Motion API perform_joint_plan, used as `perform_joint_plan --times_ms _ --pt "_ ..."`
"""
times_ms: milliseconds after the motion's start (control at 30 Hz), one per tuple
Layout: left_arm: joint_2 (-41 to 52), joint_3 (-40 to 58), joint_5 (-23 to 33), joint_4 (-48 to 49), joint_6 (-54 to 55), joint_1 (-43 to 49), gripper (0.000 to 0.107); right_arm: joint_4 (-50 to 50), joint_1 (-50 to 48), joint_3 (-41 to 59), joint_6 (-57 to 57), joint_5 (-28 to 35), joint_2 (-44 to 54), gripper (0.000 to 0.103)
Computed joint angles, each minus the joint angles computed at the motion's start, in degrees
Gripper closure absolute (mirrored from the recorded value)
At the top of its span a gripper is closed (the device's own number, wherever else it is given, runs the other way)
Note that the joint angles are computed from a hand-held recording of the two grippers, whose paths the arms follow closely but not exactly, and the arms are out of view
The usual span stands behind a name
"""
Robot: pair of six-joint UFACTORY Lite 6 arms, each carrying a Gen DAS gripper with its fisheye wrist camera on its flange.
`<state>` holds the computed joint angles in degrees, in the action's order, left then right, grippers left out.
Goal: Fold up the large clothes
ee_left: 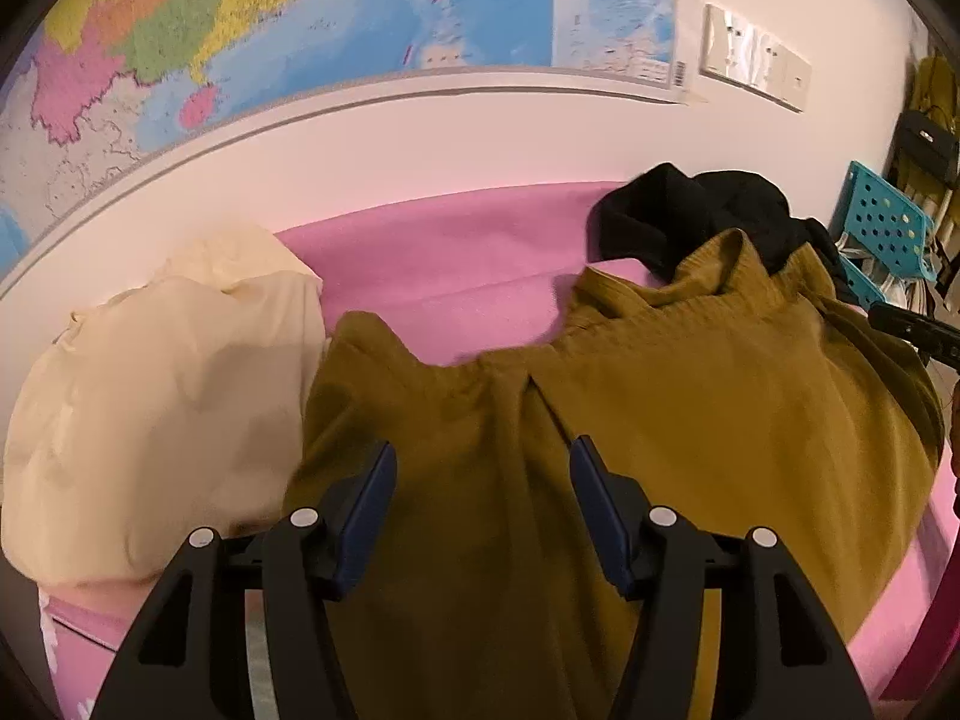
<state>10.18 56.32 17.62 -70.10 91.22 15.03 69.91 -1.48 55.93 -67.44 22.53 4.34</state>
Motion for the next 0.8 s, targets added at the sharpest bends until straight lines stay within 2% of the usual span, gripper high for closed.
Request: perform_joint_plan --times_ms 133,200,300,333,433,567,700,800 --pt "-5.13 -6.92 -2.10 -8.32 9.02 -1.41 0.047 5.47 4.39 -6.12 -7.85 0.64 -6.36 0.059" --pt "-6.75 -9.53 -3.74 -15.45 16.48 -2.38 0.046 8.92 6.76 -8.11 -11.36 -0.71 -6.61 0.050" --pt "-6.73 -11.13 -3.85 -20.01 22.00 -2.59 0.045 7.58 7.20 -8.11 -10.16 -2.82 -2.81 0.052" --pt "-6.15 -11.23 -4.49 -21.49 23.56 -2.71 0.045 9.32 6.75 -7.50 -11.39 -3.81 -0.05 0.054" --pt "-4.73 -11.30 -5.59 -25.13 27.11 -2.57 0.041 18.71 4.05 -7.97 -19.45 -0.43 2.73 0.054" --pt "-6.66 -13.10 -4.91 -27.70 29.62 -1.54 0.039 15.64 4.00 -9.46 -15.28 -0.86 -0.83 0.053" --pt "-9.62 -15.69 -5.51 -32.04 34.14 -1.44 0.039 14.78 0.63 -13.77 -15.64 3.02 -7.57 0.052" --pt "-11.48 -17.06 -4.99 -29.99 31.99 -0.83 0.038 12.30 -1.68 -17.05 -14.32 5.74 -13.14 0.051"
